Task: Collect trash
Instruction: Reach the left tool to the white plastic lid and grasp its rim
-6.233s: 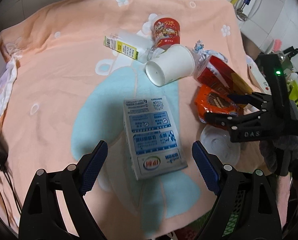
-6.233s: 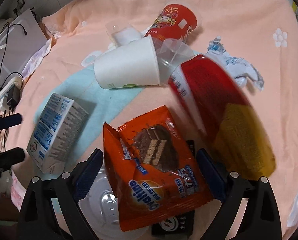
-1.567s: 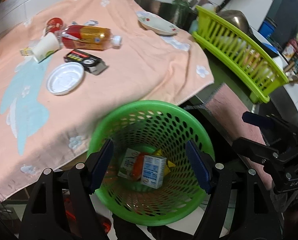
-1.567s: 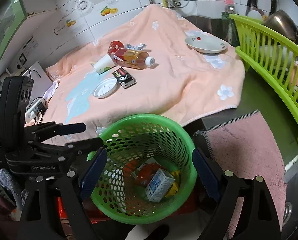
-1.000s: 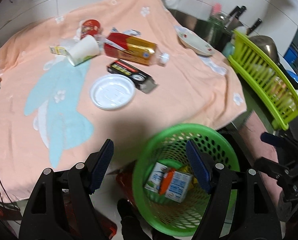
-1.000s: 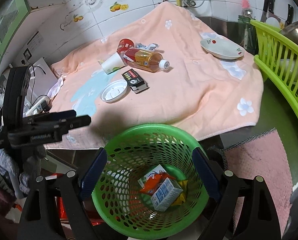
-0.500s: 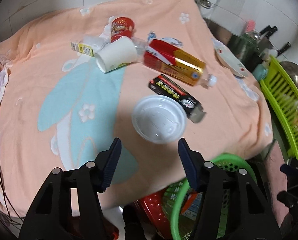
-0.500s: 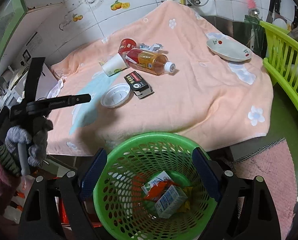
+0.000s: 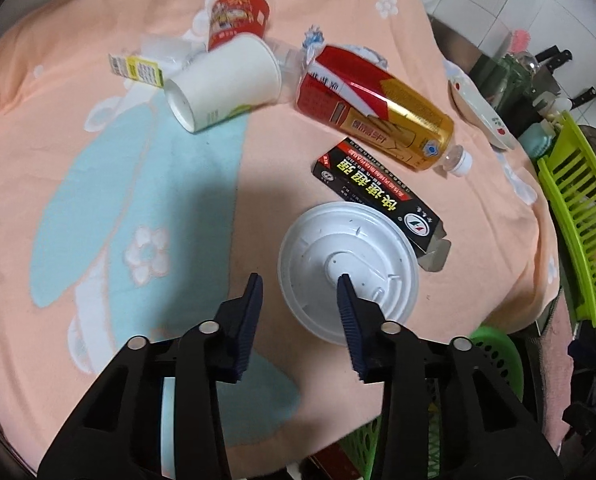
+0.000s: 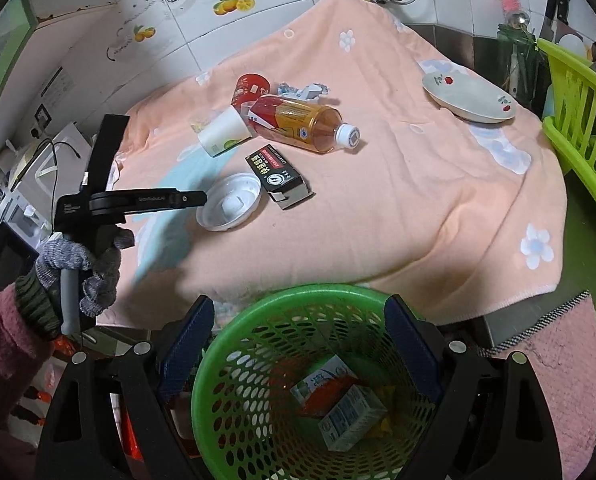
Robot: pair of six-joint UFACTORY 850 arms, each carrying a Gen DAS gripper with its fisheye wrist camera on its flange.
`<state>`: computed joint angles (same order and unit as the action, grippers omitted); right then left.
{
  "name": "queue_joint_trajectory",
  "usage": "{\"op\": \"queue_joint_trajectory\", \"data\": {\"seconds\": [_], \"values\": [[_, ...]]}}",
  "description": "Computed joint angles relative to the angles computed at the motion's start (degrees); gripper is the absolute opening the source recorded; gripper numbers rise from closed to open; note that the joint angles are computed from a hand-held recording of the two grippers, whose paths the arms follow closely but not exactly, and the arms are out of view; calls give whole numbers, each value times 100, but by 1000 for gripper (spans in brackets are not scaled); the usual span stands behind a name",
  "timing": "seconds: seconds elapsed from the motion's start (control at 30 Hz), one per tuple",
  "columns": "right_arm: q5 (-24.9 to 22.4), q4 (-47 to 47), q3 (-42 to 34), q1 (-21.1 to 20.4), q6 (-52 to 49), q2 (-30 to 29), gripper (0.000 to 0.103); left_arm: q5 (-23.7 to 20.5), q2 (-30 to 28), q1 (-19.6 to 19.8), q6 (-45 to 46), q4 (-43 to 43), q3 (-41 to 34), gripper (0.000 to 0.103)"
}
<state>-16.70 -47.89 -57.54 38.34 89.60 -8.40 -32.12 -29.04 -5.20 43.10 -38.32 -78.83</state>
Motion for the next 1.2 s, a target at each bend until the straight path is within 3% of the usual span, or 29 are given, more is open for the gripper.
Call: {"op": "queue_joint_trajectory", "data": {"seconds": [0.17, 0.57, 0.63, 0.7, 0.93, 1.2], "values": [[31, 241, -146, -72, -269, -153, 84, -241, -263, 43, -12, -51, -270, 34], [121, 906, -503, -267, -1128, -498, 84, -490, -534, 60, 100, -106, -541, 18], [111, 1010, -575, -286, -1268, -563, 84, -483, -538, 67, 168, -128, -550, 9], [111, 1102, -652, -314, -1403, -633, 84, -469, -540, 58, 234, -81, -552, 6], [97, 1496, -1044, -444, -2013, -954, 83, -271, -402, 72, 370, 26, -437, 5], [-66, 2554, -1879, -583, -3586, -1596, 74, -280, -286, 220, 535, 56, -419, 5]]}}
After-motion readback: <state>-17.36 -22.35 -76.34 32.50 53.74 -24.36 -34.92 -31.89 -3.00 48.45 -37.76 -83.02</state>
